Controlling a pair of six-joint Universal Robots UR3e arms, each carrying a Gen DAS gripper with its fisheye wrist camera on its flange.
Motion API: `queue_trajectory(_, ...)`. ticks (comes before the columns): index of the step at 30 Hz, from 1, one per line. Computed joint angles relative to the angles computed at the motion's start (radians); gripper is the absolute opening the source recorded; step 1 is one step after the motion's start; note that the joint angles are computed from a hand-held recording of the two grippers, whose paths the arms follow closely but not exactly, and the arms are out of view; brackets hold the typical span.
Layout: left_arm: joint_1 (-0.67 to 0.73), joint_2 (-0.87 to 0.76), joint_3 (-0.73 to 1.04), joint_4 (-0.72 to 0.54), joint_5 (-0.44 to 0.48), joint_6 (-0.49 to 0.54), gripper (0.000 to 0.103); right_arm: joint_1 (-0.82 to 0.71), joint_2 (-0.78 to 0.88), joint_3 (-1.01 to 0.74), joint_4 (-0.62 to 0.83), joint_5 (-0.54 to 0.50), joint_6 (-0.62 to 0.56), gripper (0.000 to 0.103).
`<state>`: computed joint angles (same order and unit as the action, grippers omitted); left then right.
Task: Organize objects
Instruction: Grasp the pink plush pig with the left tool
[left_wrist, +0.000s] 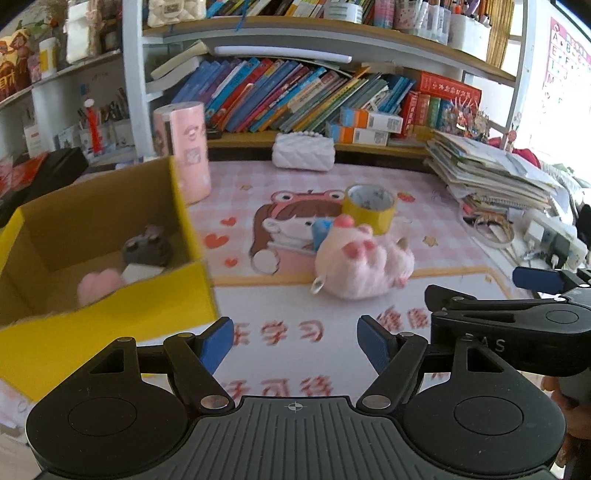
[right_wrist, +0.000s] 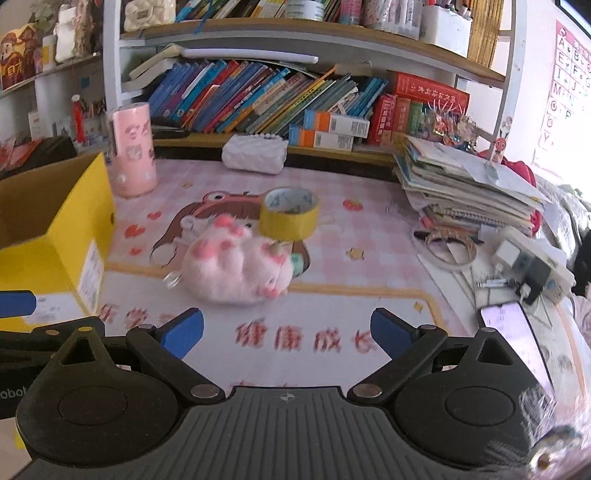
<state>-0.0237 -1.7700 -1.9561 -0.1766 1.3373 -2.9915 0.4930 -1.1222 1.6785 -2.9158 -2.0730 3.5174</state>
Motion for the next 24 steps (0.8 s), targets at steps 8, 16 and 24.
queue_trajectory(8,-0.129,-0.163,0.206,-0.028,0.128,-0.088,0.073,-0.148,-0.012,0.041,-0.088,0.147,-0.109,0.096)
queue_trajectory(16,-0.213,-0.297,0.397,-0.115,0.233,-0.143,0.064,-0.288,-0.009,0.065,-0.109,0.334,-0.175,0.089)
queue_trajectory(24,-0.236,-0.398,0.559,-0.188,0.239,-0.212,0.065,-0.374,0.003,0.079,-0.142,0.426,-0.2,0.089)
